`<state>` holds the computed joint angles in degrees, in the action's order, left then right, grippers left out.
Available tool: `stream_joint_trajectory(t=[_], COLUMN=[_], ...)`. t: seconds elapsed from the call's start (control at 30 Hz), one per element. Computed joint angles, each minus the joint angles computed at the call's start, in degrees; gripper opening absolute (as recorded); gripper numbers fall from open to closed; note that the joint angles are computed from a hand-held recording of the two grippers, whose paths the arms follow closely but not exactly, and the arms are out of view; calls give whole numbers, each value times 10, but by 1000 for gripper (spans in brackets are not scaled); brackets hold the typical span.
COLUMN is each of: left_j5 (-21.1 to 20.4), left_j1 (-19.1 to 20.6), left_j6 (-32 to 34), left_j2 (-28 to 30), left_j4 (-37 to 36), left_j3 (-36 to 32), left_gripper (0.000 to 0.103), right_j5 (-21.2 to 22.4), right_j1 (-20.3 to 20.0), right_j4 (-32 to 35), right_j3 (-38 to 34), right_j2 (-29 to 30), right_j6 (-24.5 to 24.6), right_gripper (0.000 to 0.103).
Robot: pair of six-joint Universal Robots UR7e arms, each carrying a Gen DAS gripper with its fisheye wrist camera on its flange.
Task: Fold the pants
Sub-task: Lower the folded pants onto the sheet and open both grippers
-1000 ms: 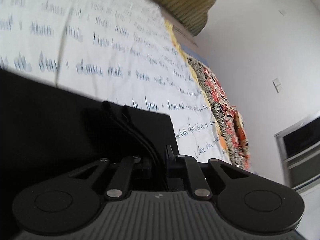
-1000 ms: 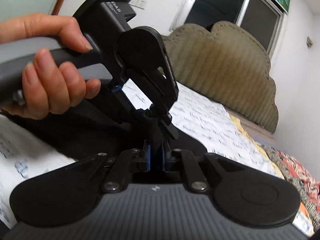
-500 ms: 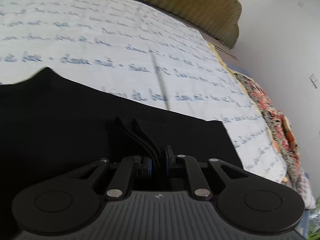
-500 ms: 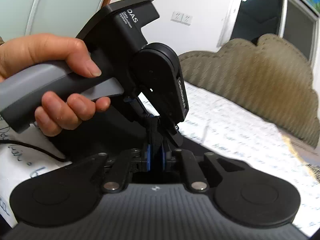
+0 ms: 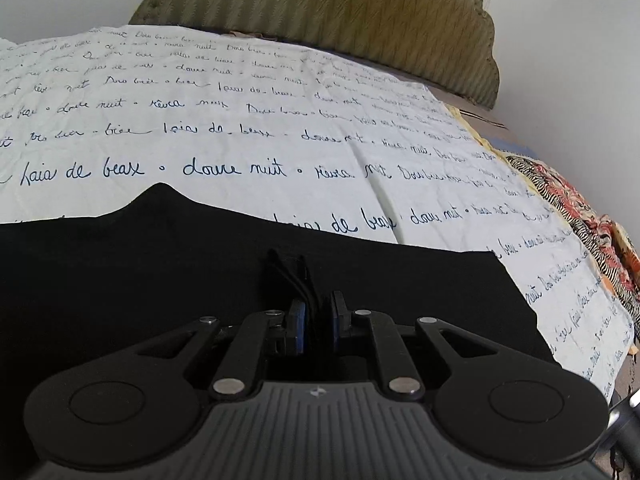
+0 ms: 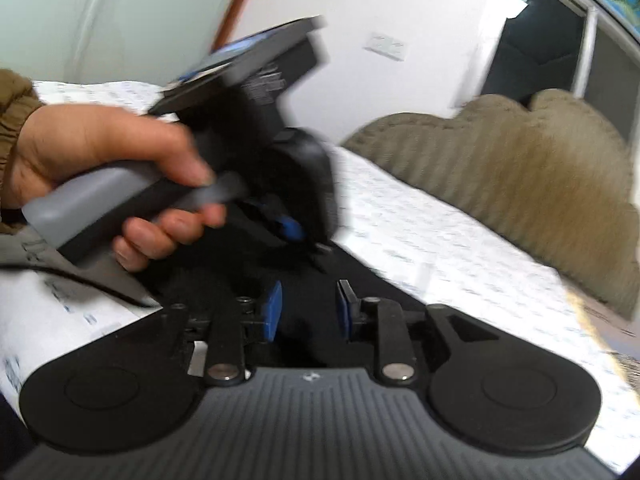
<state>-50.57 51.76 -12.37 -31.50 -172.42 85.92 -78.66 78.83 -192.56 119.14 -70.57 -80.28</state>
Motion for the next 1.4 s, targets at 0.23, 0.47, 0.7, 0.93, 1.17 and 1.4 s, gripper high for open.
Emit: stream_joint_trajectory(t=[0.23,0.47,0.7,0.93,1.17,1.4], left_j5=[19,61,50,-43,-66,-57], left_j1=[-2,-9,-20,-23,-36,-40], left_j6=[-17,-29,-46,-22,31,73], left_j2=[2,9,-1,43,115,183], left_j4=[-31,-43,6,116,185,226], left_j3=[11,8,-2,-98,-198,-289], left_gripper=[12,12,12,12,12,14], right_j5=[-81,-53,-47,-21,-45,-105], right_j1=[-45,-85,-84,-88,-80,-68], right_j4=[-100,-68,-81,-41,-43,-57], right_j3=[-19,-23,-14,-41,-33,-15], right_j2=[-14,-31,-11,-9,-12,-15], right_j6=[25,20,3,63,45,-4], right_gripper=[31,31,30,27,7,7])
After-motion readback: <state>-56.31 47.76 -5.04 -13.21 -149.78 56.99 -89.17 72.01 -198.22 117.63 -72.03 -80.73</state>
